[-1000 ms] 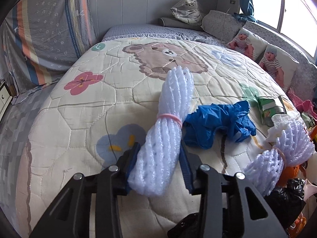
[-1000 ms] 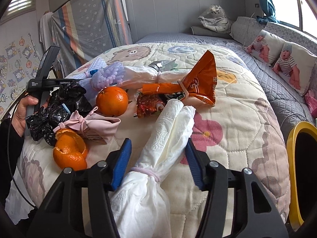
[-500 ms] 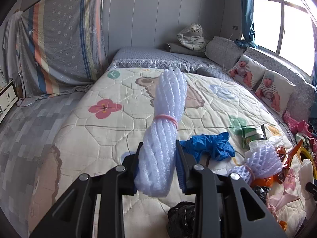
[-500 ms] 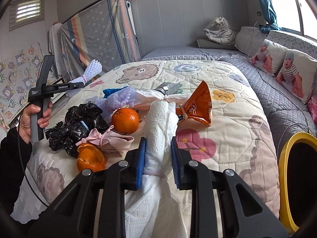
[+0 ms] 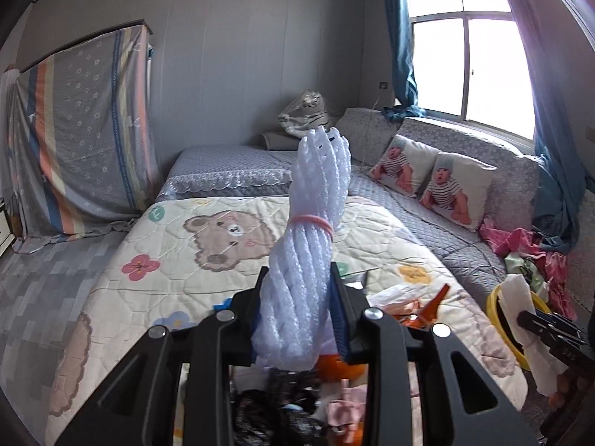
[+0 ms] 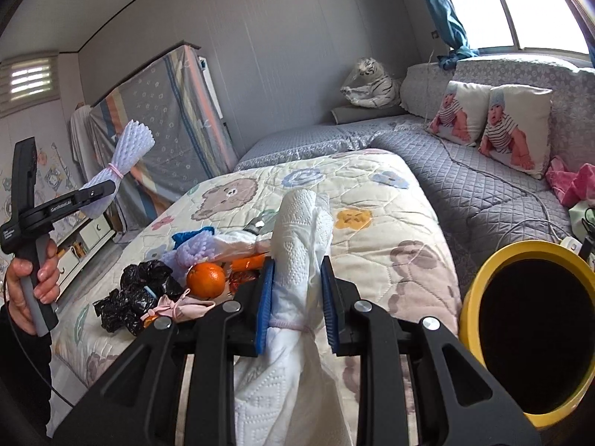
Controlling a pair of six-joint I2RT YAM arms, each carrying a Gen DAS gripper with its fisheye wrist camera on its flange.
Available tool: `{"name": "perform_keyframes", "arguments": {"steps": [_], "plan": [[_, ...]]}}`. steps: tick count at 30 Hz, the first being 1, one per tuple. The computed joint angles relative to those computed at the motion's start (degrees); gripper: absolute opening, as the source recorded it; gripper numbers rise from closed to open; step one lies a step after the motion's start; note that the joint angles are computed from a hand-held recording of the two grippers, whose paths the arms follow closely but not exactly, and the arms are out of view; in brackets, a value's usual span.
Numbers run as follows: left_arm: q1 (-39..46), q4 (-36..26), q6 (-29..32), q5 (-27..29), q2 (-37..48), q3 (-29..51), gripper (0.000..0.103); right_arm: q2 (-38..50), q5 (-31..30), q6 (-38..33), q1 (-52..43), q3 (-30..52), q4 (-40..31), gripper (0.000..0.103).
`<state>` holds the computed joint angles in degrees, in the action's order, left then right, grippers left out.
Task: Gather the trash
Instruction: 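Carry the tissue bundle with the right gripper over the yellow-rimmed bin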
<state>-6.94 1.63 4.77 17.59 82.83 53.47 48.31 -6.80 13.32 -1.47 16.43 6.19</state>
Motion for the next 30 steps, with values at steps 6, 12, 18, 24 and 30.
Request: {"name": "perform_keyframes", "arguments": {"steps": [6,12,18,24,30], "plan": [[-13.54,0.6,-1.44,-3.52,-2.24,-0.85,0.028,-12.23,-6.73,-3.42,-16.9,-0.81,-8.99,0.023],[-26.0,0.83,-2.62,-6.0,3.18,2.44,0.028,-12.85,-17.87,-7.5,-38.32,-0.32,-11.19,0.023],[-35.58,1.99,-2.83,-7.42,11.39,7.11,0.029,-3.64,-23.77,-10.17,-52.09,0.03,-5.01,0.023],[-40.47,0.76,-3.72,-6.77,22.29,15.79,0.029,7.64,-24.64,-10.89,-57.2,0.17,2.99,0.023],[-43.16,-2.58,-4.56,-5.28,32.98,25.91,0.029,16.94,-22.75,-10.36,-58.47,0.62,9.05,0.023]]}}
